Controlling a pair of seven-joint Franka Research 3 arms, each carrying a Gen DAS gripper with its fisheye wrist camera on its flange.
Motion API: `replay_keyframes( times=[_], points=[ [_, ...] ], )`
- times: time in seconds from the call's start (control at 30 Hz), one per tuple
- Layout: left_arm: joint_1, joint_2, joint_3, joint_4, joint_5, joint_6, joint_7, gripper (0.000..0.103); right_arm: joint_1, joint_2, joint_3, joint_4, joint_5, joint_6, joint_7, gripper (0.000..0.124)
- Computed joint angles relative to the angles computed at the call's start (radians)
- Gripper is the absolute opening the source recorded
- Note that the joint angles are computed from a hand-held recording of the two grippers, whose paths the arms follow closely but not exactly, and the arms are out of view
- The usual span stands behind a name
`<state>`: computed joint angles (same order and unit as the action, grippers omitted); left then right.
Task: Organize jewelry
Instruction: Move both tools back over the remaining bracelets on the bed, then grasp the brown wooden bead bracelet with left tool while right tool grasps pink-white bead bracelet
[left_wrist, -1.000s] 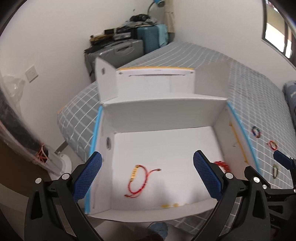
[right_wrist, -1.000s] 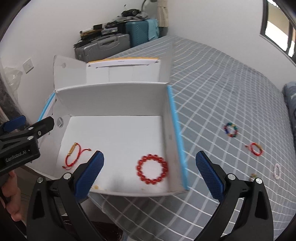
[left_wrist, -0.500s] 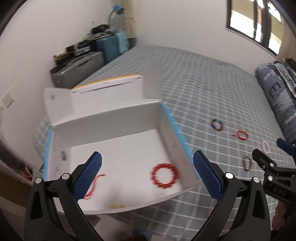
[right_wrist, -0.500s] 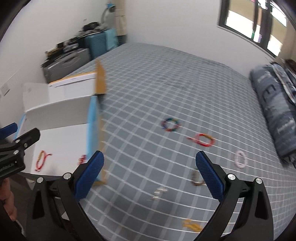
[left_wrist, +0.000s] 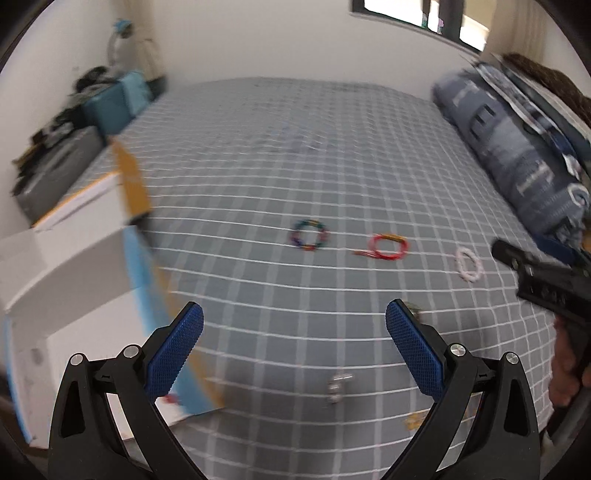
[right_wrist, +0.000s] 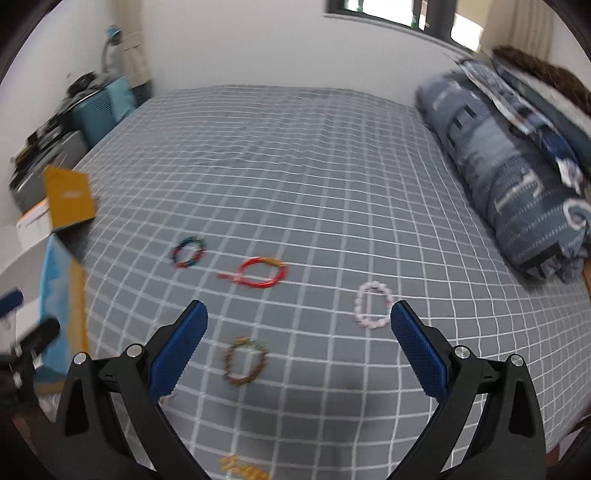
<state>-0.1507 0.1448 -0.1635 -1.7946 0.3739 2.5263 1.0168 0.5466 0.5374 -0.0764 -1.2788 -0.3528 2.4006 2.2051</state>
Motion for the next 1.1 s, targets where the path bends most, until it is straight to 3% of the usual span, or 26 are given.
replay_keyframes(
  times=[0.23, 0.53, 0.73, 0.97, 1.1],
  points=[
    [-0.032, 0.222, -0.044, 0.176, -0.093, 0.019, 0.117, 0.097, -0.094, 0.115, 0.004, 0.054, 0.123, 0.042, -0.046, 0.095],
    [-0.082, 0.409, -0.036, 0.34, -0.138, -0.023, 0.162, 0.097, -0.125, 0.317, -0.008, 0.266, 0.207, -0.034, -0.124, 0.095],
    [-0.12, 0.474, -0.012, 0.397, -0.11, -0.067, 0.158, 0.097, -0.155, 0.446, -0.005, 0.44, 0.26, -0.128, -0.154, 0.095],
    [-0.148, 0.518, 0.01, 0.431, -0.078, -0.08, 0.133, 0.097, -0.173, 0.473, 0.001, 0.46, 0.294, -0.141, -0.157, 0.095],
    [-0.145, 0.539, 0.004, 0.452, -0.076, -0.095, 0.135, 0.096, -0.174, 0.52, -0.004, 0.543, 0.297, -0.193, -0.158, 0.095]
  ],
)
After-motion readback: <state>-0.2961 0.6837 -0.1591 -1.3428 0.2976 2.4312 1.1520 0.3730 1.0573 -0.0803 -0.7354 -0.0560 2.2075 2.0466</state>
